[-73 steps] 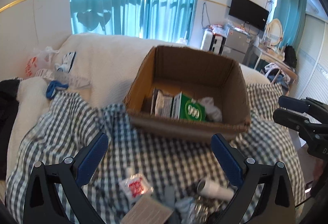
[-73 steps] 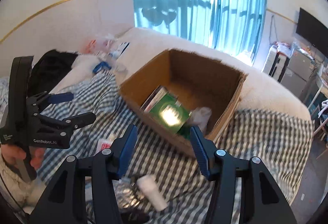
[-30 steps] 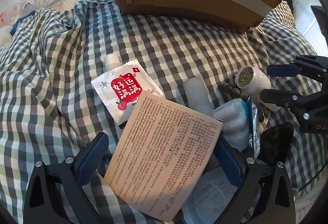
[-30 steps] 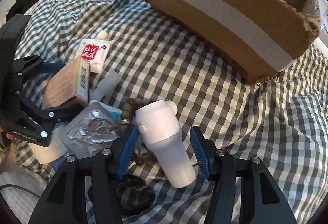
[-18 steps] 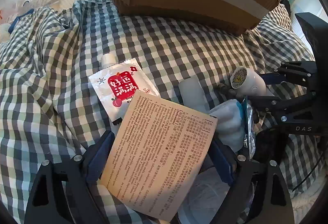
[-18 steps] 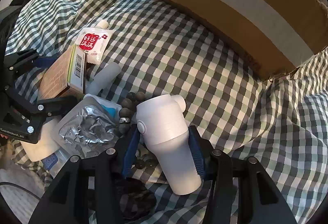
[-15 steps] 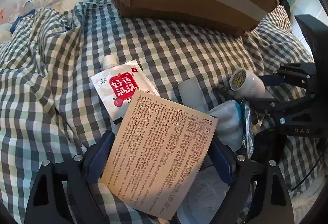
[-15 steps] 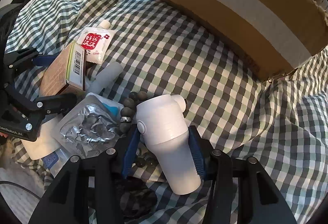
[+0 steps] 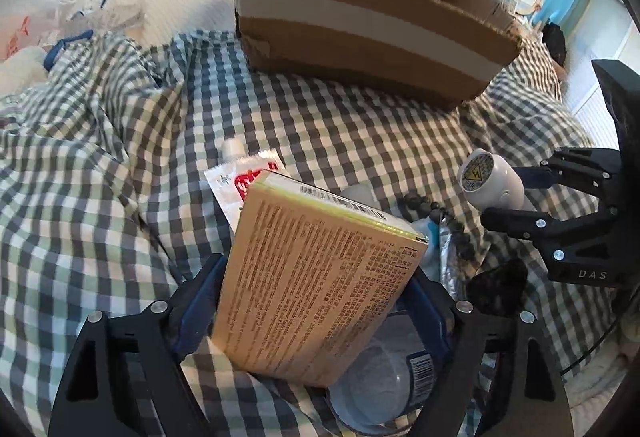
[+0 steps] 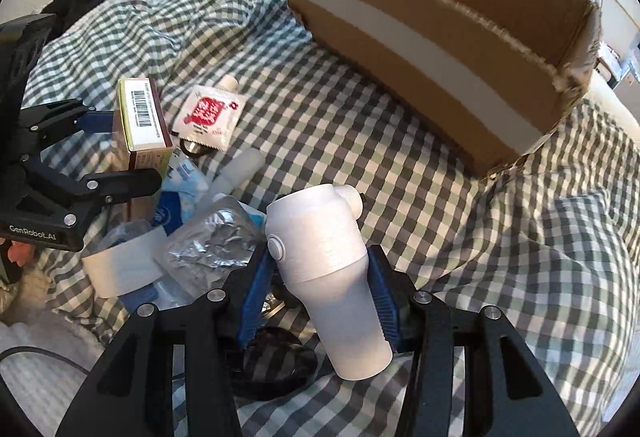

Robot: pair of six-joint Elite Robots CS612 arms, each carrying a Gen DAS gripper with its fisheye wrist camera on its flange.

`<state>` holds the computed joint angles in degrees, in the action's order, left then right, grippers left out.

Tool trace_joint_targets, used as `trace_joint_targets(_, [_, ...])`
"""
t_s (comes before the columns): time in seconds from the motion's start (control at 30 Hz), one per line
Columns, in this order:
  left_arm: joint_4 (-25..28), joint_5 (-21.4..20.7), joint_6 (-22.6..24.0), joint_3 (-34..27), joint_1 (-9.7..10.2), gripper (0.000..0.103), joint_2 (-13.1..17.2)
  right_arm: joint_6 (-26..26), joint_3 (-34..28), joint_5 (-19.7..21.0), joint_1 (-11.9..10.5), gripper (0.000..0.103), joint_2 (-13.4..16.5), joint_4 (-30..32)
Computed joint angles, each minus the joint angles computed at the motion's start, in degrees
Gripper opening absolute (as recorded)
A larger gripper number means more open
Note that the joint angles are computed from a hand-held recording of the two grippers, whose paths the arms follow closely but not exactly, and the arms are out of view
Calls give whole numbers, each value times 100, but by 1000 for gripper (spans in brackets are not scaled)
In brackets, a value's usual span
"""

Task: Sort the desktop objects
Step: 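Grasp the tan medicine box with the left tool while the right tool grasps the white bottle, then carry the tan box and white bottle into the cardboard box and release both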

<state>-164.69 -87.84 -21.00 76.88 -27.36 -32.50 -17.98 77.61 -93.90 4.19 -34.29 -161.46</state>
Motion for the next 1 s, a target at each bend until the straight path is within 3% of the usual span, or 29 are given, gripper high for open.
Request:
trace_joint_targets(0.47, [-556,369,33,198,-61,82,-246,-200,352,-45,58,47,-273,-766])
trace_joint_targets(0.6, [-636,437,103,168,-83,82,-274,-213,464,261,51,47,-400,-839])
trace_joint_targets(1.0, [-1067,612,282,37,-121,82,-367,-406,681,384,118,47,-636,-1469])
